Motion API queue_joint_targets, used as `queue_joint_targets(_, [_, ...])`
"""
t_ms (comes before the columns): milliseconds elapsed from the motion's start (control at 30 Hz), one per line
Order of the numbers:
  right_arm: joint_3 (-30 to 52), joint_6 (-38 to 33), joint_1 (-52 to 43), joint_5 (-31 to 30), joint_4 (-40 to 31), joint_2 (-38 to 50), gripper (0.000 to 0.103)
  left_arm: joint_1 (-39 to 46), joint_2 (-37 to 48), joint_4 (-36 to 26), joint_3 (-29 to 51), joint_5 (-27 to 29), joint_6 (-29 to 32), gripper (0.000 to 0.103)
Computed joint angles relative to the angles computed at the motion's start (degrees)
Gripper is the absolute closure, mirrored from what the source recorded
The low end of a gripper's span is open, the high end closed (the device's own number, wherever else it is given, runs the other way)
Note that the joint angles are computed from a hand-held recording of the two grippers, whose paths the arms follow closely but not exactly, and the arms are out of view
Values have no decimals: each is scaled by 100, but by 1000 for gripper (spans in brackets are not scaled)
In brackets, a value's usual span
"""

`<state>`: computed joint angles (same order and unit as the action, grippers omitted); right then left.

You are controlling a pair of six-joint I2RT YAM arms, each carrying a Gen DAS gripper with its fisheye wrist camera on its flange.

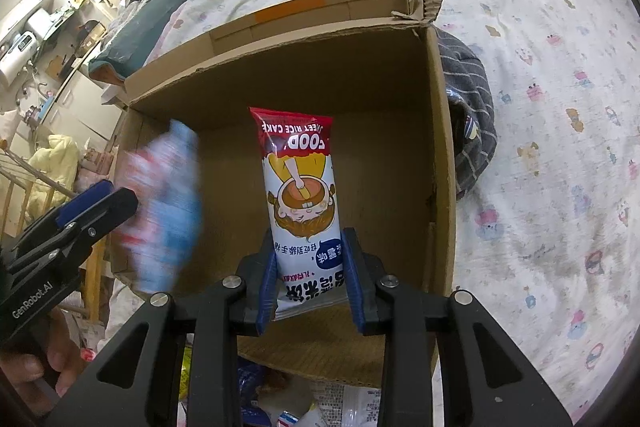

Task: Organize snacks
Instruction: 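Lower both snacks into the box and open both grippers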

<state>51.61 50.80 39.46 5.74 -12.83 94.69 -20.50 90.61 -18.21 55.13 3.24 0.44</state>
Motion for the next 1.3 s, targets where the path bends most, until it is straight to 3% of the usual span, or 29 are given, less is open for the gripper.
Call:
queue_joint_targets(67, [-1,9,14,23,6,-15,69,27,-53,38,-48,-3,-2,34])
queue_joint_targets(167, [-54,34,6,19,79,-61,69,55,-102,56,-78,4,3,28])
queue_joint_targets(333, [-136,46,0,0,211,-155,66,104,-100,17,-49,16,-34,27])
queue_joint_targets(367, [-183,90,-33,-68,270,-191,51,113,-95,6,-38,29,-45,27])
queue_joint_targets(433, [-254,180,-62,-80,367,-252,32,129,-85,-15,-17,42,-47,27])
queue_joint_targets(900, [-253,151,-17,-10,354,-468,32,136,-211,2,-115,20,-43,26])
queue_joint_targets(1300, [-518,421,385,619,178,-1275,29,263,-865,3,-432,81,-261,26])
